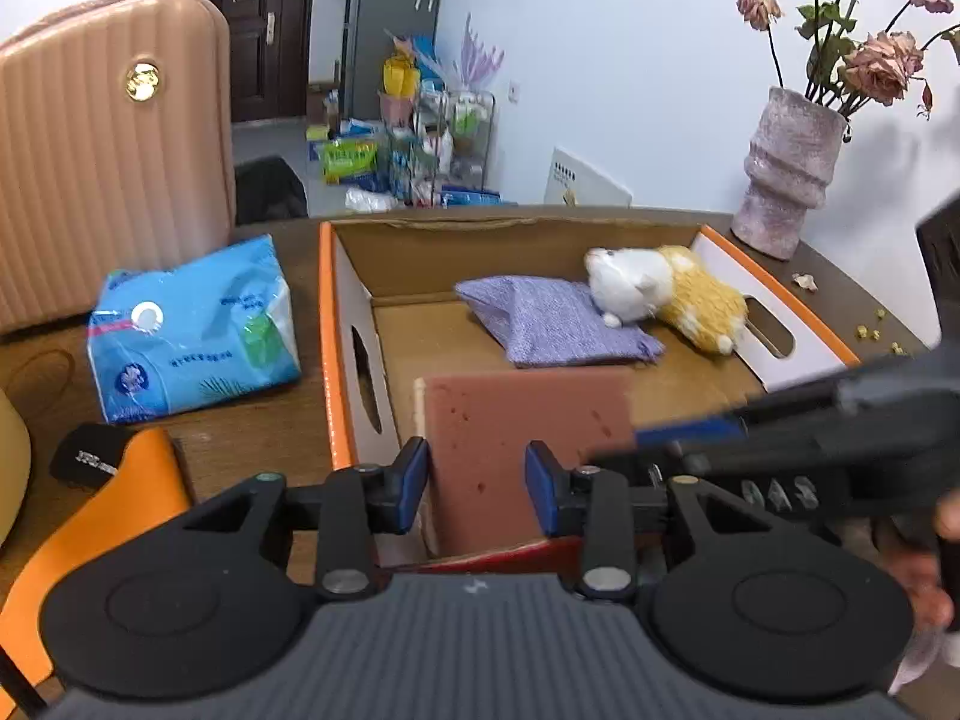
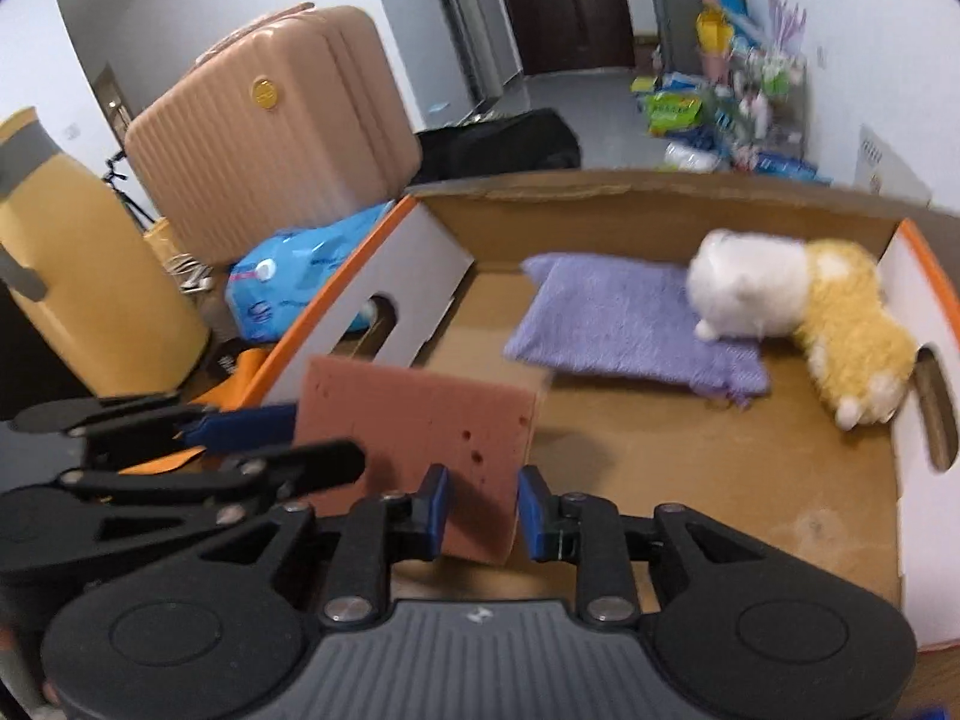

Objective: Organize soft objects
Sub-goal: 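Open both tools to drop the pink sponge into the box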

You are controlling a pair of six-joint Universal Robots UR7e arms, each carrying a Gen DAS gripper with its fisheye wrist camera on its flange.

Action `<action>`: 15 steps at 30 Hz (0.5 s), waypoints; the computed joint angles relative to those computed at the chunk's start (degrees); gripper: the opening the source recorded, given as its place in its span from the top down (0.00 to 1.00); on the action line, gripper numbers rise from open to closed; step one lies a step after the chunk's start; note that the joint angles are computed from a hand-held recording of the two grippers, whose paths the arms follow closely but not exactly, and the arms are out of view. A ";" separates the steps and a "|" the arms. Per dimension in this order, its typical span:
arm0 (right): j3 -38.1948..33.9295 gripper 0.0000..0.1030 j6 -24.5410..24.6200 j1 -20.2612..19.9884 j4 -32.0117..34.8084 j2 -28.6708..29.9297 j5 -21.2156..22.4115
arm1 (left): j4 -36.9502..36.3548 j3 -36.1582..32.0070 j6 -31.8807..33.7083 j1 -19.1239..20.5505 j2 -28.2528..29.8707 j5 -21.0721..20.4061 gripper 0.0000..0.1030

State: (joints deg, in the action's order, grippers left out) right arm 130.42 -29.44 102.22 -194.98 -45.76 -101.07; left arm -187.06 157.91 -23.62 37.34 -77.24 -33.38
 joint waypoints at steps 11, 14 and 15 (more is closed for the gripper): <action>4.06 0.65 -2.29 -0.35 -3.25 -9.43 0.22 | 8.37 -1.39 -4.68 0.30 -4.77 -3.68 0.64; 6.29 0.63 -3.15 -1.01 -4.19 -15.50 -1.25 | 16.72 -0.67 -9.41 -3.83 -10.39 -1.76 0.62; 7.21 0.61 -3.40 -1.20 -4.47 -17.73 -1.67 | 20.43 -0.49 -11.34 -5.66 -12.86 -0.97 0.62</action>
State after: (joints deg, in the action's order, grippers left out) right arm 137.62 -32.85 101.02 -199.46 -63.49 -102.75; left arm -166.63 157.42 -34.96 31.68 -90.10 -34.35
